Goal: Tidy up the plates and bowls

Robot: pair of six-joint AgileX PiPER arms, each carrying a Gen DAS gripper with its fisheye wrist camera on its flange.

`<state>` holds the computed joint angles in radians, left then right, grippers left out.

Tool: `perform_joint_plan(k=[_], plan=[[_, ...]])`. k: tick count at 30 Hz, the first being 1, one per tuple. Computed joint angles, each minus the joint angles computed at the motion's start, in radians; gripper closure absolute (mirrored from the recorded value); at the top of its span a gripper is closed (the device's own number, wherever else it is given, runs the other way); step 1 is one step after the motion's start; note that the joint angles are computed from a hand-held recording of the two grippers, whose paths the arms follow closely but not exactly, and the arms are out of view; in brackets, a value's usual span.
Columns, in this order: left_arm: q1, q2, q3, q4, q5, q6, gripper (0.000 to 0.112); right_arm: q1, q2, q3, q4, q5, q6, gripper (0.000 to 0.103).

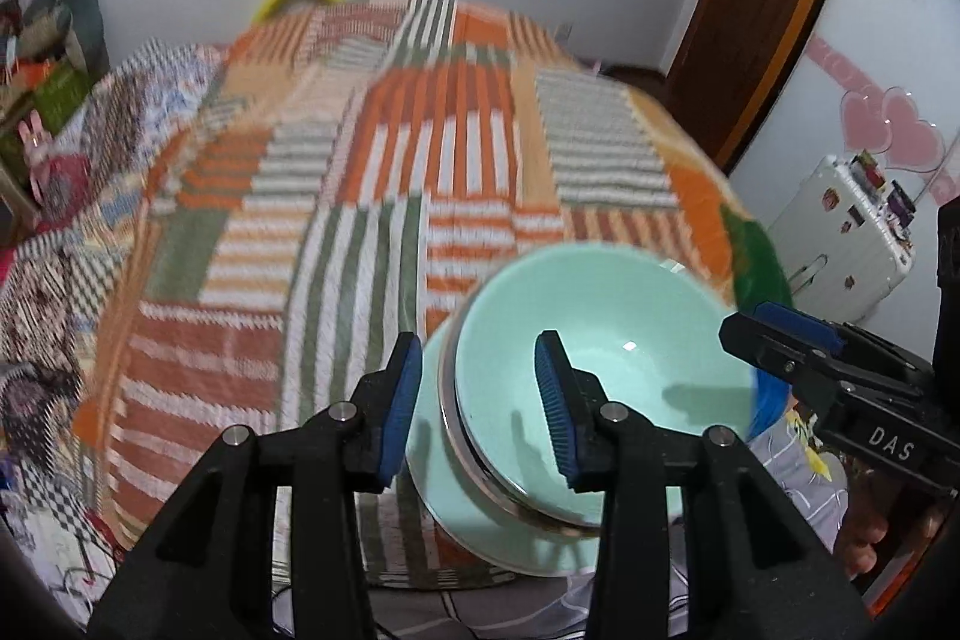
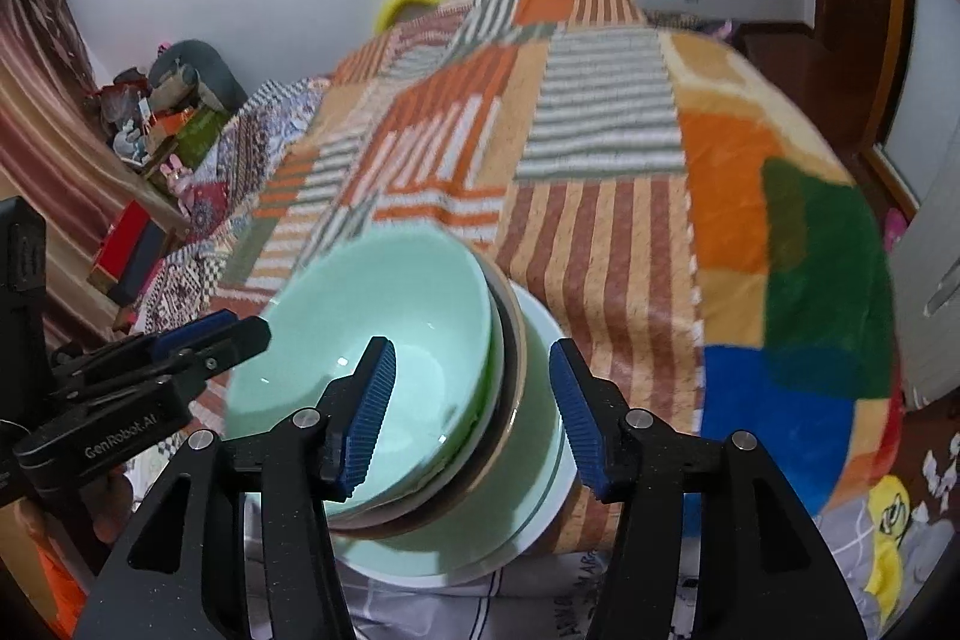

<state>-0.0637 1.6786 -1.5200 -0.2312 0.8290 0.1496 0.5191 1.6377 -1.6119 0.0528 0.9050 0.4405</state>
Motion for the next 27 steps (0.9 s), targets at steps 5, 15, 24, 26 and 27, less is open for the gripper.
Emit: perform_joint_plan(k=[5,15,24,26,27], plan=[[0.023,-0.131,0.046,-0.048,-0.054,0.043,0.067,0.048,-0.062,-0.028,-0.121,-0.007,0.055,0.046],[0.065,-0.339,0.09,-0.151,-0.109,0.135,0.062,0.205,-0.173,-0.069,-0.405,-0.053,0.211,0.029],[0.098,-0.491,0.175,-0.225,-0.209,0.202,0.022,0.301,-0.219,-0.063,-0.597,-0.1,0.329,0.018],[0.093,-0.515,0.192,-0.215,-0.234,0.187,0.014,0.303,-0.225,-0.055,-0.614,-0.114,0.344,0.014],[0.09,-0.522,0.197,-0.21,-0.242,0.184,0.013,0.303,-0.226,-0.053,-0.618,-0.119,0.351,0.01]])
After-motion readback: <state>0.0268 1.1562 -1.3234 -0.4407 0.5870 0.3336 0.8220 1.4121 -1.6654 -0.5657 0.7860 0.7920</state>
